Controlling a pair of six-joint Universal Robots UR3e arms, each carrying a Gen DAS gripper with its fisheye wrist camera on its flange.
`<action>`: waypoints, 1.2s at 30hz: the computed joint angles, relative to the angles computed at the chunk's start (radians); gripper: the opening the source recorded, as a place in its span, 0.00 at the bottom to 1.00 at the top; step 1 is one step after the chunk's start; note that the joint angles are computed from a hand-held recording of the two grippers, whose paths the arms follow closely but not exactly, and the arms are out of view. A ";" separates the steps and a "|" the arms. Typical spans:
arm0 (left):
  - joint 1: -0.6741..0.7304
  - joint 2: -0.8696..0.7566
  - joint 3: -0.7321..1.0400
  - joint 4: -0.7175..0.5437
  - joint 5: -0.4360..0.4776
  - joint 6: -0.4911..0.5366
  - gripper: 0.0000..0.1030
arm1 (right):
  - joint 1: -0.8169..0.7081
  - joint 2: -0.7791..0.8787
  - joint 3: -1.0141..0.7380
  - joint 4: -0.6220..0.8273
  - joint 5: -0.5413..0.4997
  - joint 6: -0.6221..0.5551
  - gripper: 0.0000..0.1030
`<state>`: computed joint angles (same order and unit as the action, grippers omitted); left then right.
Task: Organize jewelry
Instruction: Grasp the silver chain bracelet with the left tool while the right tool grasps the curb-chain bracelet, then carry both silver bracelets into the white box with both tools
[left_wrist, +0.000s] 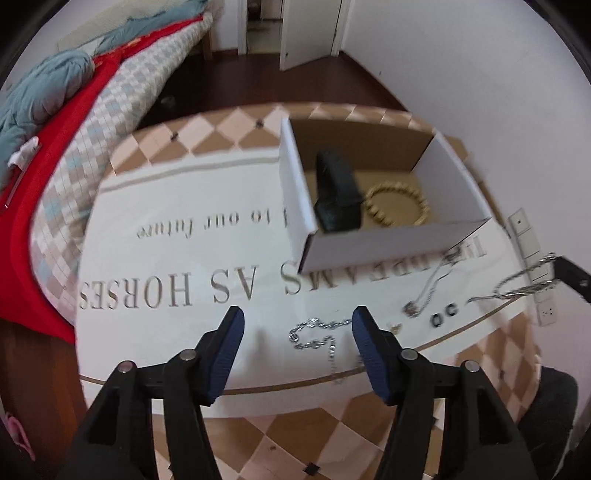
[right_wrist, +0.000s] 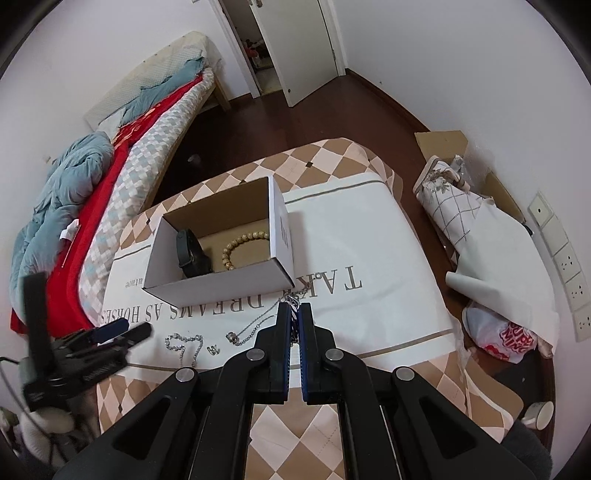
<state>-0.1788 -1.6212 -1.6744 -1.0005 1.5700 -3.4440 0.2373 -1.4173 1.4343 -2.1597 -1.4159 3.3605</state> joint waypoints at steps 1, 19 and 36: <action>0.002 -0.013 -0.009 0.009 -0.005 0.005 0.56 | -0.002 -0.002 0.009 -0.001 0.001 0.001 0.04; -0.053 -0.033 -0.068 0.048 0.015 -0.015 0.07 | -0.012 0.019 0.033 -0.025 -0.005 0.013 0.04; 0.032 0.097 0.265 -0.171 -0.061 0.012 0.07 | -0.005 0.055 -0.189 0.077 0.087 -0.010 0.04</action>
<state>-0.1468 -1.5243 -1.4093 -1.1715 1.5094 -3.4316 0.2324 -1.3623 1.2452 -2.0831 -1.3288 3.3505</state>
